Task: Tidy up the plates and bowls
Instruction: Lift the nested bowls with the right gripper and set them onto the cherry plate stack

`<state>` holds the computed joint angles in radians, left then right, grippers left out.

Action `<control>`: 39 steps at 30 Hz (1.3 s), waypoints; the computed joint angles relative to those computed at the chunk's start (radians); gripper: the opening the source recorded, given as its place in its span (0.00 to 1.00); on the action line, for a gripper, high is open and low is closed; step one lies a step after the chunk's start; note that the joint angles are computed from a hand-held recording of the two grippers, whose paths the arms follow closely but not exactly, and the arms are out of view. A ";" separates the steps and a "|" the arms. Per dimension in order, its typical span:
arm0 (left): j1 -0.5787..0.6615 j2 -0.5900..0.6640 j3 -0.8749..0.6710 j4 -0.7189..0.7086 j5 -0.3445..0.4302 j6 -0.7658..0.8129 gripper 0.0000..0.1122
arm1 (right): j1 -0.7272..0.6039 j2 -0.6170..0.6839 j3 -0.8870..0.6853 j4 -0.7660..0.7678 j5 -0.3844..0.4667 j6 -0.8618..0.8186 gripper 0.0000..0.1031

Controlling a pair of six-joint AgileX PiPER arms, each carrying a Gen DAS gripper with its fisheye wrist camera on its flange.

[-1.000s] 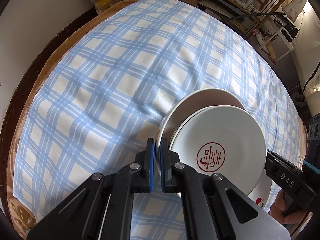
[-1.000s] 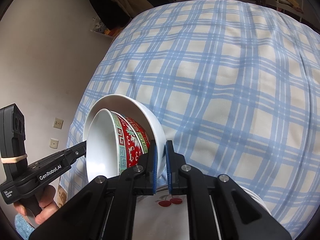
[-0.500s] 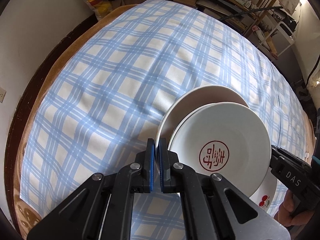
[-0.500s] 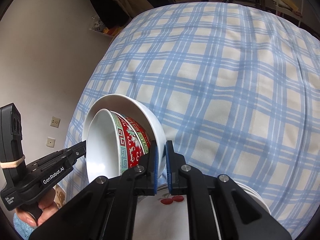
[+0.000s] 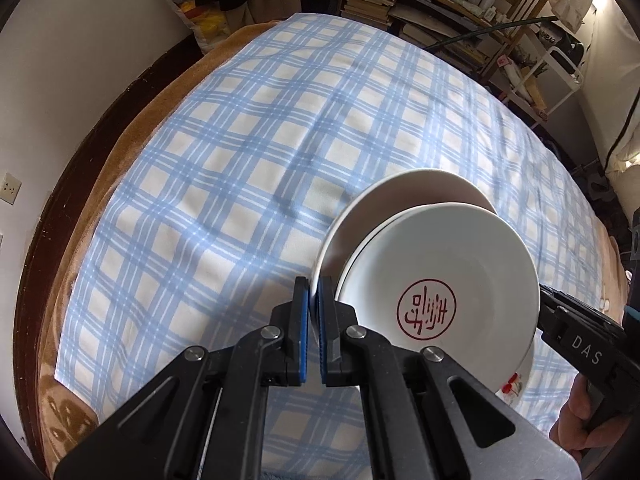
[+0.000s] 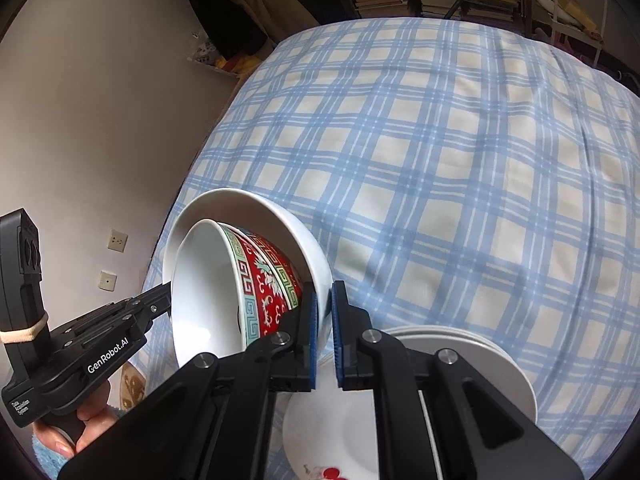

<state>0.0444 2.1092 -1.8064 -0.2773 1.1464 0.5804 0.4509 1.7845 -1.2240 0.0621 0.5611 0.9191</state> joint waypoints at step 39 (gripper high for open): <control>-0.156 -0.399 0.708 -0.005 -0.317 0.152 0.03 | 0.240 -0.449 0.539 -0.352 0.005 0.706 0.10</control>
<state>-0.1118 1.7101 -1.0986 -0.2822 0.8299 0.7320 0.6913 1.3356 -0.6848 -0.2900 0.5662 1.6248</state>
